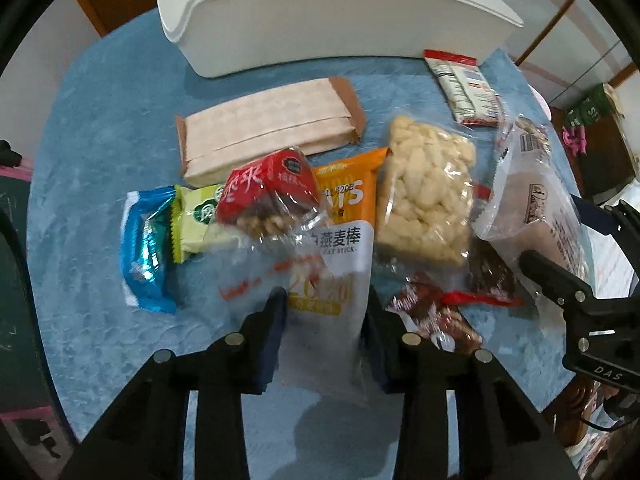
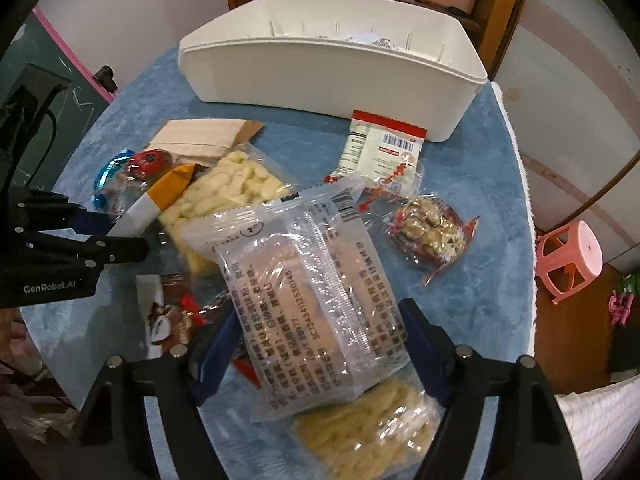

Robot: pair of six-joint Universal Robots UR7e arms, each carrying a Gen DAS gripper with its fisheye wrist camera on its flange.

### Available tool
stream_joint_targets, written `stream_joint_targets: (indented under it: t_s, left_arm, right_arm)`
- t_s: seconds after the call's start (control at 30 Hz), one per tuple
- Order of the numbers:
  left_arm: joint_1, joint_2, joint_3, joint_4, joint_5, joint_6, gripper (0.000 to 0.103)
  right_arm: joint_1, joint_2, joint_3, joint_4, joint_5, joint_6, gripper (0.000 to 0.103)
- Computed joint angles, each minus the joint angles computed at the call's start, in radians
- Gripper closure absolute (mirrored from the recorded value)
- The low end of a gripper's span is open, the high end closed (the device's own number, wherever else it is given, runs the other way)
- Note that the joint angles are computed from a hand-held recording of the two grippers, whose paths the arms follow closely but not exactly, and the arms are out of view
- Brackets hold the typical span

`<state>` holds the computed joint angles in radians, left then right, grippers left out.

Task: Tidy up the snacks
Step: 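Grasp the orange-white oat stick bag with the left tool while the right tool grasps the clear printed bag, then lift both bags and carry them over the white bin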

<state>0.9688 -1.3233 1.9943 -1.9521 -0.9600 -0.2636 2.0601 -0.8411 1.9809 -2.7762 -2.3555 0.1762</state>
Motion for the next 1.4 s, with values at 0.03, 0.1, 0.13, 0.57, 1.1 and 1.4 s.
stream_joint_targets:
  t_s: [0.03,0.1,0.13,0.57,1.1,1.4]
  left_arm:
    - [-0.008,-0.013,0.001,0.012,-0.002,-0.001,0.069]
    - [-0.025,-0.040,0.005,0.027,-0.001,0.004,0.071]
    - [-0.038,-0.054,0.007,0.035,0.001,0.007,0.075]
    - [-0.127,-0.200,0.003,0.126,-0.004,0.018,0.088]
    - [-0.222,-0.220,-0.146,0.053,-0.024,0.095,0.088]
    - [-0.217,-0.102,-0.327,-0.079,-0.033,0.233,0.088]
  right_arm:
    - [0.007,-0.004,0.005,-0.007,-0.002,0.007,0.025]
    - [0.027,-0.013,0.018,-0.028,-0.004,0.024,0.025]
    - [0.035,-0.018,0.025,-0.038,-0.004,0.034,0.025]
    - [0.126,-0.081,0.074,-0.142,-0.017,0.145,0.025]
    - [0.204,-0.124,0.023,-0.234,-0.058,0.120,0.025]
    - [0.200,-0.088,-0.131,-0.294,-0.092,0.024,0.025]
